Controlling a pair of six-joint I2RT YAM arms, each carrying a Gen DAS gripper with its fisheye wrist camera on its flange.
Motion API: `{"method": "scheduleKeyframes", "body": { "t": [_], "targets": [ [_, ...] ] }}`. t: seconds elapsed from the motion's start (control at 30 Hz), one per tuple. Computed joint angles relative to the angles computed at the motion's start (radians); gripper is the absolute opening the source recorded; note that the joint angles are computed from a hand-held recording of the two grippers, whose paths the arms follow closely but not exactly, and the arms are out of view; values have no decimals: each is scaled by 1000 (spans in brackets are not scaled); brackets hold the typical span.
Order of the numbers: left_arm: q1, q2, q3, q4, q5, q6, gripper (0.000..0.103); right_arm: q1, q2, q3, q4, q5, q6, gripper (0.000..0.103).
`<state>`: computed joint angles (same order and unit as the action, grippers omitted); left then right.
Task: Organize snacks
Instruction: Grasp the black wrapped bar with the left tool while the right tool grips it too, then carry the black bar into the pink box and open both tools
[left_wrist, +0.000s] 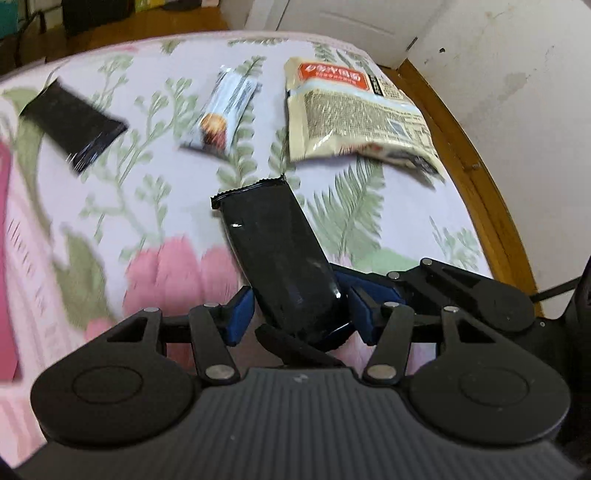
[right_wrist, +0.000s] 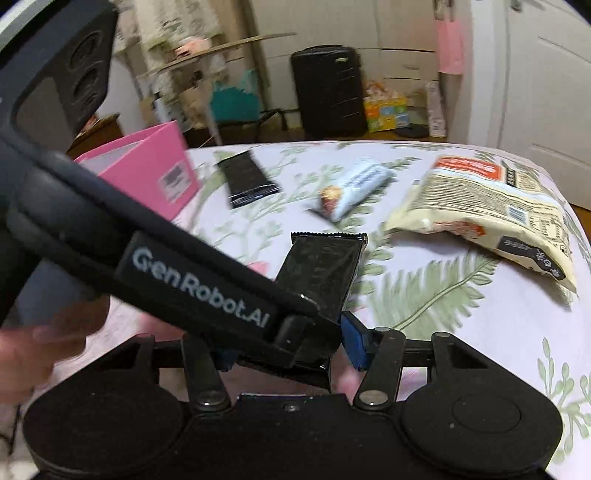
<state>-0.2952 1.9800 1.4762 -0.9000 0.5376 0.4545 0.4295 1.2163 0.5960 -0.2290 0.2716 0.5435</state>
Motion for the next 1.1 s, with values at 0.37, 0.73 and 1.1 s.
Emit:
{"method": "scheduleKeyframes", "body": {
  "t": [0.37,0.73,1.1],
  "targets": [
    [137,-126,5,-217,-16,123,55,227,27,216,-273,102,130,60],
    [305,-181,62,-398,-33,256,55,364,106,399,-398,118,186,60],
    [487,-36,427,-531,40,224,55,311,251,594,-267,56,15,60]
  ]
}}
